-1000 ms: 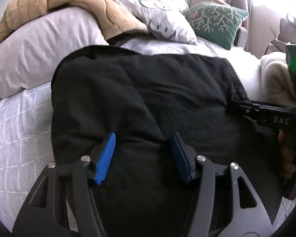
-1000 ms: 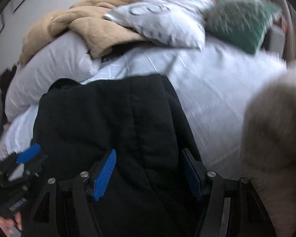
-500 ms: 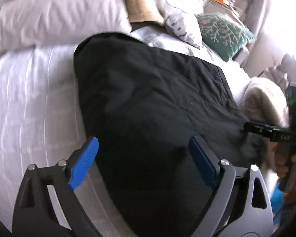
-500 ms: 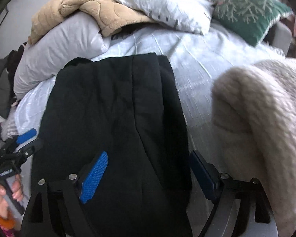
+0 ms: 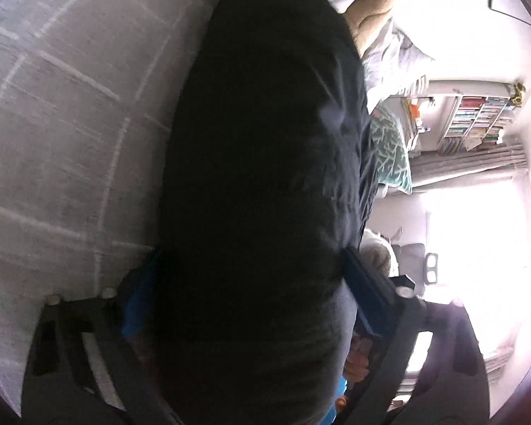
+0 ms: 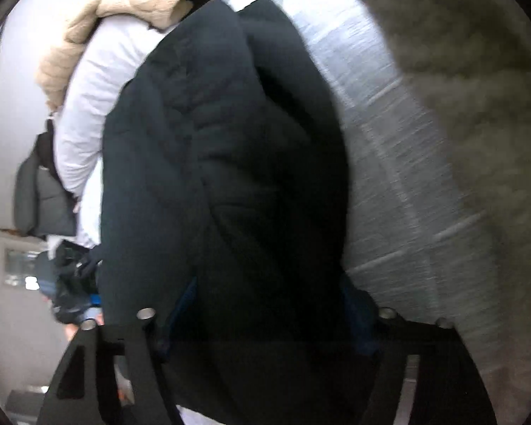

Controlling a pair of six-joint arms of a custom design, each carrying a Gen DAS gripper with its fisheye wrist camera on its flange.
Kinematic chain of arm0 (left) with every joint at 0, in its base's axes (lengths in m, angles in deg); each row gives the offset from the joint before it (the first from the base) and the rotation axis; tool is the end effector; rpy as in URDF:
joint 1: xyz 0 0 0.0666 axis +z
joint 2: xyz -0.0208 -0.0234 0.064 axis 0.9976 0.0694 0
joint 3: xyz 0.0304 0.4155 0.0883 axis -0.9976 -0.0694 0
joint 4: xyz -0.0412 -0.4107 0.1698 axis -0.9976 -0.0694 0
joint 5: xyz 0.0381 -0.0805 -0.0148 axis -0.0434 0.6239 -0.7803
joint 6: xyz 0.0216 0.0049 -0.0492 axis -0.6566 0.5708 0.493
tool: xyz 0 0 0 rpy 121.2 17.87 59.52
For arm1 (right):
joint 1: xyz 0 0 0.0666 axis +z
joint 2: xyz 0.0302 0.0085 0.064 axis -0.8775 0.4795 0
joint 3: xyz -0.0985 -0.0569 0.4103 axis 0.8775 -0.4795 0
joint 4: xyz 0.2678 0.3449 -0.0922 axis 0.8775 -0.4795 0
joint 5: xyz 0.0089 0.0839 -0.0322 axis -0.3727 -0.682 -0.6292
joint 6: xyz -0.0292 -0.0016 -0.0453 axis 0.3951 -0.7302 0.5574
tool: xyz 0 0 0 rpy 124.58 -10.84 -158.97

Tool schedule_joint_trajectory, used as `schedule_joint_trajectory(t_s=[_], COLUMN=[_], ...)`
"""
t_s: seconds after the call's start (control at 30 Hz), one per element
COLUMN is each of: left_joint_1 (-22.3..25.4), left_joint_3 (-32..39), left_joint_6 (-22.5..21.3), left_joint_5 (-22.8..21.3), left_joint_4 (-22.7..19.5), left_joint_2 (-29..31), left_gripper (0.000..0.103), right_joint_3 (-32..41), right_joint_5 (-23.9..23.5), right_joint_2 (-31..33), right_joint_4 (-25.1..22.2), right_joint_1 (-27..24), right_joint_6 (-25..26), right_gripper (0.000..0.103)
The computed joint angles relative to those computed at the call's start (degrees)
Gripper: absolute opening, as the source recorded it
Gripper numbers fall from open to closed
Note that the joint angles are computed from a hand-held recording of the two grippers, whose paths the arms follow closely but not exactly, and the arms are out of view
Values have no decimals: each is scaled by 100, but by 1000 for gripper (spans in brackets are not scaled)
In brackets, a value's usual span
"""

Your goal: Fold large clothes

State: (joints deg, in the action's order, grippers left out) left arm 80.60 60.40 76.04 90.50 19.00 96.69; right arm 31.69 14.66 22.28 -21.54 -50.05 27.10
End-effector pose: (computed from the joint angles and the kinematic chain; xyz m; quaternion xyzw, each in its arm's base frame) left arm 0.6338 -0.0890 0.3466 -0.0784 0.8638 -0.4858 0.1086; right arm 0.5607 0.1295 0.4329 0.1375 0.9323 0.3164 0.1084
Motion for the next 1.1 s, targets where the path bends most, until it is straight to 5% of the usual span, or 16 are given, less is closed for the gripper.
schedule_joint_trajectory(t_s=[0.13,0.53,0.67,0.73,0.93,1.1], left_joint_1=[5,985,1132,1164,912,517], left_joint_3=[-188,-269,-330,-484,-450,190], left_joint_6=[-281,-1774,-2068,-1983,-2352,-2338], left_joint_5=[-152,-661,-979,-1145,-2343,-3022], left_joint_4=[-35,-1271,-1591,-1339,-477,40], left_joint_2=[-345,-1021,-880,-990,-1419,-991], left_gripper=[72,72,77,78,78,78], right_joint_3=[-10,627,822,828,1116,1919], right_joint_5=[120,-225,201,322,1583,2806], right_joint_2=[-117,202,416,435,194,528], right_joint_4=[136,-30,-259,-319,-650,-20], right_joint_1=[124,1186,1456,1472,1514,1771], right_joint_6=[66,202,286,177,272,107], right_gripper=[59,55,71,82,82,82])
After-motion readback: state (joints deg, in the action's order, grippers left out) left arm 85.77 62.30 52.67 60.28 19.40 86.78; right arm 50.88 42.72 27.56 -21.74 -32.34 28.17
